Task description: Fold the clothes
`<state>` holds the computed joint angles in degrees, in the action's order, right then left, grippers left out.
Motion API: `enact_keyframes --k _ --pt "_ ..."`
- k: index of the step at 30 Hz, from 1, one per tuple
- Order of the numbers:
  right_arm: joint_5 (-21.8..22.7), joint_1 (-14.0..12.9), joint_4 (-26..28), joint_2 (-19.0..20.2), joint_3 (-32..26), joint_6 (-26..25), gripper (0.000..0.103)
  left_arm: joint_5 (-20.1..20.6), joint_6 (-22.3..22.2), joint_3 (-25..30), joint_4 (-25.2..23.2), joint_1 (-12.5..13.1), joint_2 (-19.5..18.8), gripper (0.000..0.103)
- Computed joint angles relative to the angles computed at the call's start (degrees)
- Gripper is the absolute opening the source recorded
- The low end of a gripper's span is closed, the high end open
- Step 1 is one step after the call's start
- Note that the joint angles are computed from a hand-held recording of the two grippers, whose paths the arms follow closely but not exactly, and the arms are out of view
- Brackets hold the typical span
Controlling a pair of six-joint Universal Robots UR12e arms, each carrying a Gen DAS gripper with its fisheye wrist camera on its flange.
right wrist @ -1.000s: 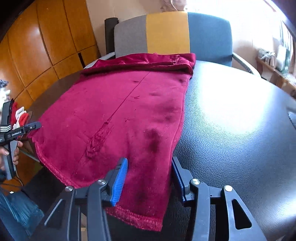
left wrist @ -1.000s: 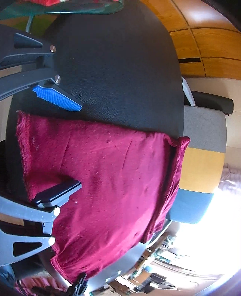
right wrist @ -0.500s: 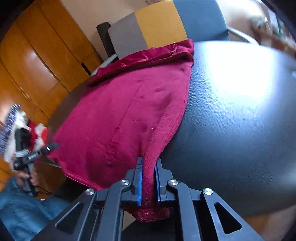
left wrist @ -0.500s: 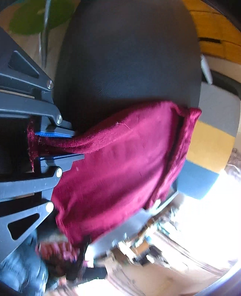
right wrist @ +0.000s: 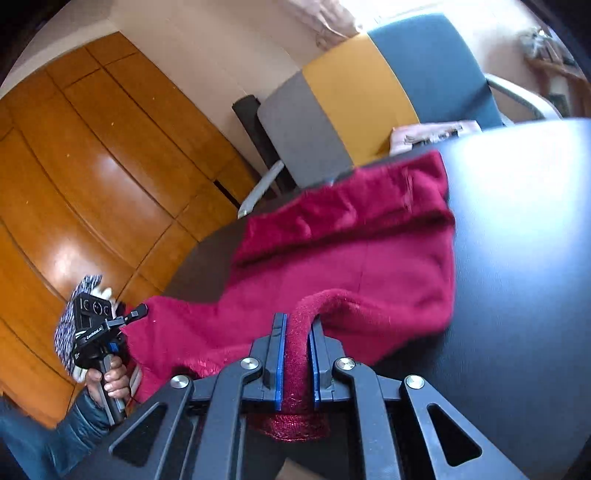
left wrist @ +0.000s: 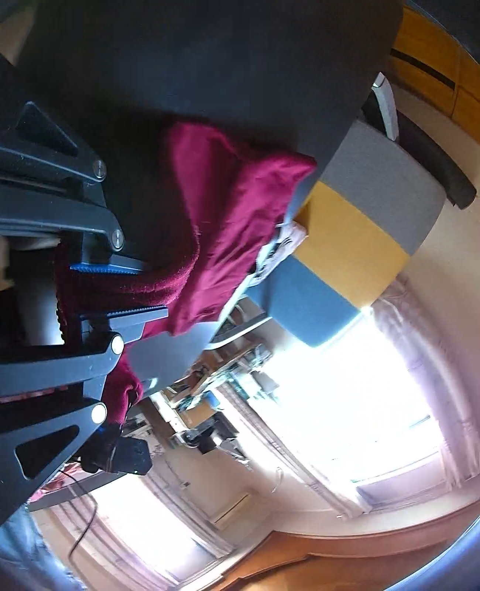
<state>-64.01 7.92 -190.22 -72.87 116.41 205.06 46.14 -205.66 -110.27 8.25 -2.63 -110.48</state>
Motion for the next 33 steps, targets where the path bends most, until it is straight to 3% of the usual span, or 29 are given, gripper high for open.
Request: enact_keyframes --k 9,13,18,23,27,33 --pt "-3.43 -1.36 6.35 7.99 -12.95 -0.38 0.011 5.64 -1.71 13.64 -4.74 -1.53 -8.99 0.013" --pt "-4.91 -1.9 9.88 11.89 -18.3 0.59 0.011 9.46 -1.52 20.2 -10.53 -2.35 -13.35 0.013" --pt "-5.97 -2.41 17.26 16.15 -23.17 1.48 0.011 14.63 0.46 25.91 -21.16 -3.37 -17.57 0.013" --pt "-4.63 -2.73 14.52 16.93 -22.31 2.39 0.011 15.06 1.99 24.23 -20.64 -3.77 -17.75 0.013" --pt "-4.2 -2.52 12.36 15.88 -19.69 1.32 0.01 14.89 3.86 20.7 -21.04 -3.92 -15.42 0.012" --pt "-2.47 -2.34 11.0 12.07 -13.25 0.62 0.01 13.5 2.9 12.81 -18.22 -3.57 -11.03 0.012"
